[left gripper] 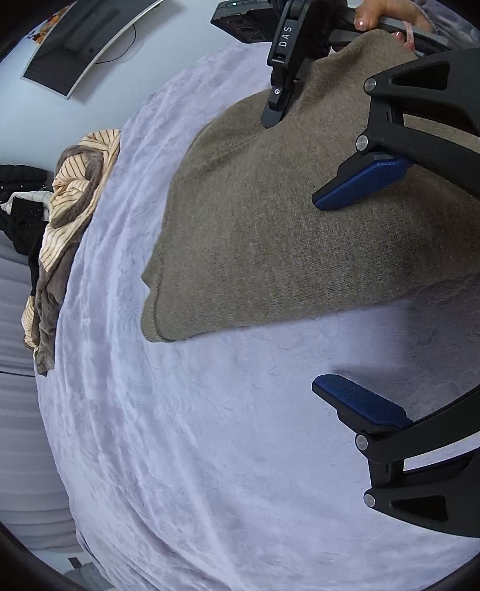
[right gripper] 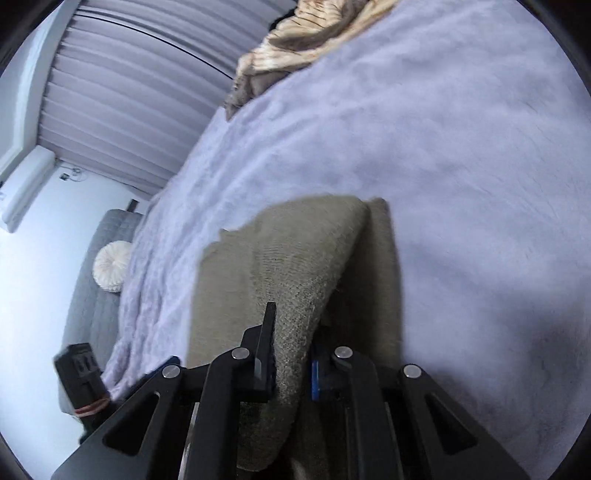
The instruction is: Fold small clothes
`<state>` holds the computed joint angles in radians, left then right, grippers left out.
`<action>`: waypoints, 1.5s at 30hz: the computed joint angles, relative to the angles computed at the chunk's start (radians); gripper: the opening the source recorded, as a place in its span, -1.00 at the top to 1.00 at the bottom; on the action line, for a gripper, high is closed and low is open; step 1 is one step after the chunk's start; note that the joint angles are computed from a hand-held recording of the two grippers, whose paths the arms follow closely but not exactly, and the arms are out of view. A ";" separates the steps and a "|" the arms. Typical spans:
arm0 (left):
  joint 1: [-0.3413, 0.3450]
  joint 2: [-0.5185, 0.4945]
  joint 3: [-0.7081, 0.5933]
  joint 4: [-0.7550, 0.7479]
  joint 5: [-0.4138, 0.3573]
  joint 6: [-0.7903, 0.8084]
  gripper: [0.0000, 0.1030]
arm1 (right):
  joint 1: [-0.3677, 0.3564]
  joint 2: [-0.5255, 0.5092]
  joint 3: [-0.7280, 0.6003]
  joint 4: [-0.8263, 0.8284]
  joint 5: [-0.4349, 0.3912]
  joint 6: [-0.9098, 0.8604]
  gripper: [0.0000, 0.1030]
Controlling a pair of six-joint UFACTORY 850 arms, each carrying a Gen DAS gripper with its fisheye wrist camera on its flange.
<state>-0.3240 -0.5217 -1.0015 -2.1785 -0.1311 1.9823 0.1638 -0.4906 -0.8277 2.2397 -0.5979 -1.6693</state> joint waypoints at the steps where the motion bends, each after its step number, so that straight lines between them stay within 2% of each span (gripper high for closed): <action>1: 0.006 0.002 0.006 0.025 -0.016 -0.034 -0.77 | -0.009 -0.002 0.021 0.023 -0.034 -0.014 0.57; 2: 0.016 0.007 0.012 0.074 -0.030 -0.088 -0.78 | -0.017 0.004 0.045 0.053 -0.074 -0.026 0.57; 3: 0.024 0.011 0.013 0.149 -0.033 -0.161 -0.78 | -0.017 0.012 0.050 0.062 -0.073 -0.021 0.52; 5: 0.034 0.025 0.016 0.272 -0.012 -0.267 -0.78 | -0.012 0.048 0.070 0.079 -0.023 -0.038 0.44; 7: 0.037 0.053 0.030 0.260 0.022 -0.237 -0.77 | -0.004 0.110 0.111 0.097 0.035 -0.071 0.42; 9: 0.044 0.087 0.054 0.181 0.029 -0.133 -0.78 | -0.002 0.161 0.150 0.128 0.042 -0.115 0.39; 11: 0.054 0.112 0.074 0.241 0.000 -0.182 -0.77 | -0.010 0.222 0.213 0.138 -0.024 -0.164 0.38; 13: 0.054 0.128 0.089 0.307 -0.026 -0.237 -0.77 | -0.002 0.268 0.252 0.111 -0.077 -0.187 0.25; 15: 0.041 0.135 0.101 0.350 -0.036 -0.270 -0.77 | 0.017 0.283 0.256 0.043 -0.061 -0.171 0.01; 16: 0.034 0.134 0.104 0.404 -0.043 -0.321 -0.77 | 0.032 0.280 0.248 0.000 -0.030 -0.149 0.01; 17: 0.026 0.132 0.107 0.447 -0.051 -0.366 -0.77 | 0.054 0.274 0.241 -0.001 0.015 -0.152 0.05; 18: 0.020 0.133 0.113 0.451 -0.058 -0.369 -0.77 | 0.073 0.275 0.241 0.021 0.061 -0.165 0.56; 19: 0.011 0.137 0.121 0.419 -0.060 -0.334 -0.77 | 0.084 0.270 0.236 0.019 0.066 -0.153 0.91; 21: -0.014 0.142 0.134 0.374 -0.021 -0.268 -0.77 | 0.099 0.290 0.254 0.087 0.054 -0.201 0.88; 24: -0.041 0.116 0.146 0.353 0.055 -0.194 -0.77 | 0.121 0.311 0.280 0.191 0.116 -0.283 0.88; 26: -0.023 0.096 0.160 0.395 0.016 -0.233 -0.78 | 0.119 0.266 0.279 0.208 0.140 -0.283 0.89; 29: 0.005 0.106 0.187 0.368 -0.032 -0.234 -0.78 | 0.090 0.230 0.310 0.241 0.034 -0.290 0.89; 31: 0.006 0.127 0.200 0.372 -0.016 -0.232 -0.78 | 0.104 0.254 0.317 0.280 0.072 -0.325 0.89; 34: 0.007 0.184 0.239 0.214 -0.009 -0.074 -0.77 | 0.139 0.319 0.333 0.409 0.173 -0.434 0.85; 36: 0.025 0.219 0.259 0.162 -0.050 -0.033 -0.77 | 0.150 0.373 0.359 0.531 0.174 -0.528 0.85; 38: 0.033 0.234 0.257 0.171 -0.087 -0.073 -0.76 | 0.161 0.424 0.375 0.644 0.159 -0.633 0.85; 39: 0.033 0.234 0.252 0.189 -0.102 -0.101 -0.76 | 0.163 0.437 0.374 0.638 0.141 -0.634 0.85; 40: 0.031 0.232 0.248 0.198 -0.115 -0.117 -0.66 | 0.162 0.434 0.359 0.592 0.136 -0.604 0.85; 42: 0.007 0.212 0.224 0.253 -0.117 -0.188 -0.51 | 0.175 0.406 0.317 0.555 0.163 -0.589 0.85; 45: -0.031 0.181 0.212 0.240 -0.109 -0.191 -0.51 | 0.188 0.328 0.251 0.521 0.210 -0.561 0.85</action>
